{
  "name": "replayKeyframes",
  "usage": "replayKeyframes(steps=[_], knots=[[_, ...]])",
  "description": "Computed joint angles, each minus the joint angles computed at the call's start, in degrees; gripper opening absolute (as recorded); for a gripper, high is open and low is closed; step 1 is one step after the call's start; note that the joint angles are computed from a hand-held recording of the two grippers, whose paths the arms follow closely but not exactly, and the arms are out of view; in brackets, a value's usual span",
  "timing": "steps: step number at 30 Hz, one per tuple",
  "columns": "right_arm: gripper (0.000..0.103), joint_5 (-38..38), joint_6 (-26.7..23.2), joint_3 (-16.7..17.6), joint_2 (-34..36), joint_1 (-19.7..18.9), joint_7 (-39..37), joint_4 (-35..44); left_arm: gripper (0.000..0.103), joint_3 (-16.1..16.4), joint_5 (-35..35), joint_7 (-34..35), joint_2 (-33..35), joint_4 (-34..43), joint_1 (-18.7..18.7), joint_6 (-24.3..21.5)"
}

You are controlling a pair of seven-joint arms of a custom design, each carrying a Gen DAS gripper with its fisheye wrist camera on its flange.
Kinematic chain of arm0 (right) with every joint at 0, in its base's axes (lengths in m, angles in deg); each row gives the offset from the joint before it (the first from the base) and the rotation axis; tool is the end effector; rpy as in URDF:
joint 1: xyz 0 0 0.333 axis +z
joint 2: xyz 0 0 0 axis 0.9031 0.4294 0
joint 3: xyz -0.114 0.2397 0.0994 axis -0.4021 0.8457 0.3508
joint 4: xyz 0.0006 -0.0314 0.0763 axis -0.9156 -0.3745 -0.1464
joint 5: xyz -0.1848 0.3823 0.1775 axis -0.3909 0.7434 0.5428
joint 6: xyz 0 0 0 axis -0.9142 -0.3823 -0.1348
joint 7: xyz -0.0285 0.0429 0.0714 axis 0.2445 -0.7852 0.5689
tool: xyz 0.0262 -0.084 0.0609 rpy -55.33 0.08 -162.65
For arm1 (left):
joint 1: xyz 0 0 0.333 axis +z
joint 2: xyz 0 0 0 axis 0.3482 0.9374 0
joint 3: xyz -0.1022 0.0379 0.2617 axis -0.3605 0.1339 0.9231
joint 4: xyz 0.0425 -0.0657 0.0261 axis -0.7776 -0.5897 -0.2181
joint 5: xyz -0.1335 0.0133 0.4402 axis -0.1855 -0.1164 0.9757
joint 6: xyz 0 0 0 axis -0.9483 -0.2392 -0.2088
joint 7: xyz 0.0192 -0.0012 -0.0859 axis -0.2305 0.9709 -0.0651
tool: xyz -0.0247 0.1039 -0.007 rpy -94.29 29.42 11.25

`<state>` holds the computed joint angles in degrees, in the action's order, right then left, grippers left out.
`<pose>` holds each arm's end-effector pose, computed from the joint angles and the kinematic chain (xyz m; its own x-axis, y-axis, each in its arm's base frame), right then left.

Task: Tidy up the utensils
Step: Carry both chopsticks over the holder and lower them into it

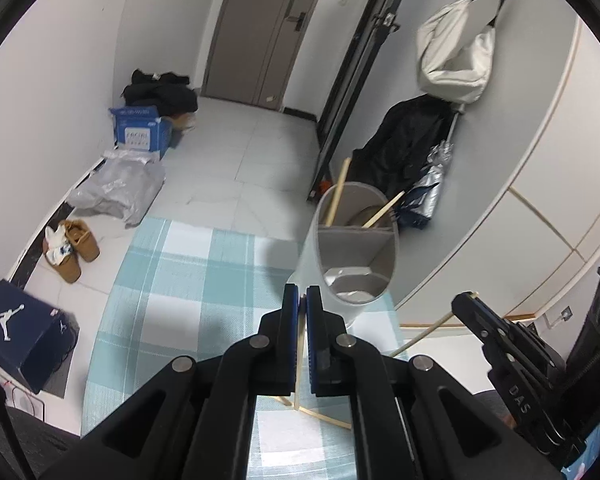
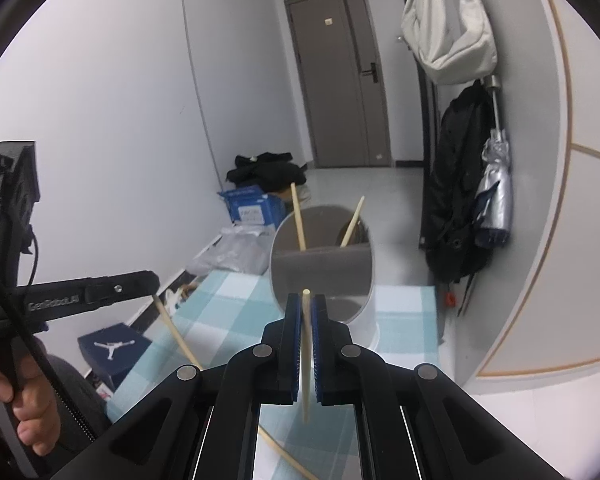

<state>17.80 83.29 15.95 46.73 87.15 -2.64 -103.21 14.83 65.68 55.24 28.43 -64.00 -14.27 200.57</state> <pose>0.4865 0.2796 0.7016 0.5600 -0.8226 -0.0981 -0.4675 -0.2161 -0.8572 0.4401 -0.5302 0.6773 0.1801 -0.9314 0.3163 -0.6175 -0.3573 -0.7008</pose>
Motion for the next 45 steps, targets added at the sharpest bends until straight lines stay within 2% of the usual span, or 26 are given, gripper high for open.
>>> replayKeyframes(steps=[11,18,31,38,45], knots=[[0.004,0.9,-0.4,-0.6,0.4,-0.2,0.6,3.6,0.0,0.7,2.0,3.8,2.8,6.8,-1.3,1.4],[0.004,1.6,-1.8,-1.1,4.2,-0.5,0.1,10.4,0.0,2.3,-0.4,7.7,6.5,13.4,-1.9,2.5],[0.004,0.3,-6.9,-0.7,19.6,-1.6,-0.7,33.5,0.0,8.6,-2.1,15.9,16.7,31.6,-4.3,5.0],[0.004,-2.2,-9.3,-0.5,30.1,-1.4,0.6,47.2,0.0,10.9,-4.4,17.9,19.2,34.3,-4.0,5.6],[0.004,-3.5,-13.6,-0.3,39.2,-0.5,0.5,58.5,0.0,10.8,-8.6,20.0,19.4,33.3,-2.4,3.7]])
